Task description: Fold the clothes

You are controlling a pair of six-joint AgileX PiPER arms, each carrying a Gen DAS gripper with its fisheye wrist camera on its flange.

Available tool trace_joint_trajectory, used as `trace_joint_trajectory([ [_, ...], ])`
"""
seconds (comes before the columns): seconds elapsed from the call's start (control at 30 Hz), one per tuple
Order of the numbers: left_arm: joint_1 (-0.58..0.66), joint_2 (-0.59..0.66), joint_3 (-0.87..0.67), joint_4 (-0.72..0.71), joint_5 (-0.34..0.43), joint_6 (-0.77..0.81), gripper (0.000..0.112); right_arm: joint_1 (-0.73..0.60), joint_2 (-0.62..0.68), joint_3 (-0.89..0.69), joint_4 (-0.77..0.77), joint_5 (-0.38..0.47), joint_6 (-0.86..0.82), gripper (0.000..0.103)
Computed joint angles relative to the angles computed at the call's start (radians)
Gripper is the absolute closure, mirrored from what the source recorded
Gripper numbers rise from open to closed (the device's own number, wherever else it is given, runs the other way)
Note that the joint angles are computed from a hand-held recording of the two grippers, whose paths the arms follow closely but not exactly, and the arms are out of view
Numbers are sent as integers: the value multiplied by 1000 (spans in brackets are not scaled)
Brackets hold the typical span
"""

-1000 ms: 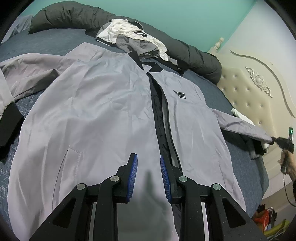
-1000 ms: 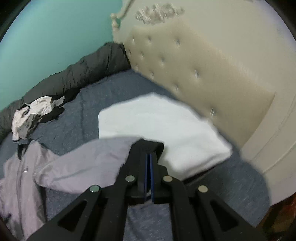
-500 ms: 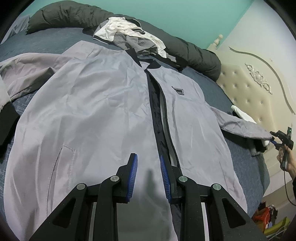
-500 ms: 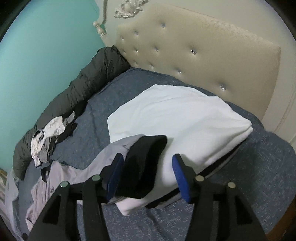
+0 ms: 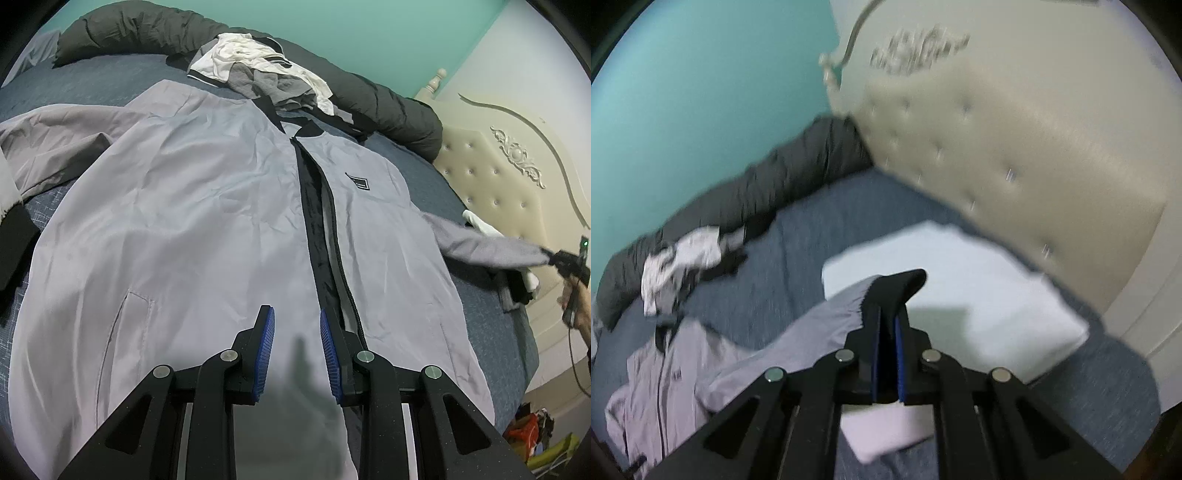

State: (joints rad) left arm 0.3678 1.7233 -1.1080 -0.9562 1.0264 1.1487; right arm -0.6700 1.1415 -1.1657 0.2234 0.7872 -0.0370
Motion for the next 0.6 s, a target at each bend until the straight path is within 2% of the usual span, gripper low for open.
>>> trace_joint_trajectory([
  [0.07,0,1,-2,1,1,-1,84,-6,-3,-23,-22,-18,23,97],
  [0.27,2,7,-7,3,9,0,84,16,103,-55,-121,86,93,97],
  [0.33,1,8,-10,6,13,-1,84,9,116,-23,-136,85,112,95],
  [0.43,1,9,-15,9,21,-4,84,3,108,16,-177,80,156,90],
  [0.47,0,9,-17,10,23,-4,84,19,93,24,-231,73,193,87],
  [0.5,-2,9,-18,12,26,-6,84,40,74,30,-295,70,243,80],
  [0.6,-15,6,-22,13,30,-9,84,119,12,34,-440,65,373,77],
])
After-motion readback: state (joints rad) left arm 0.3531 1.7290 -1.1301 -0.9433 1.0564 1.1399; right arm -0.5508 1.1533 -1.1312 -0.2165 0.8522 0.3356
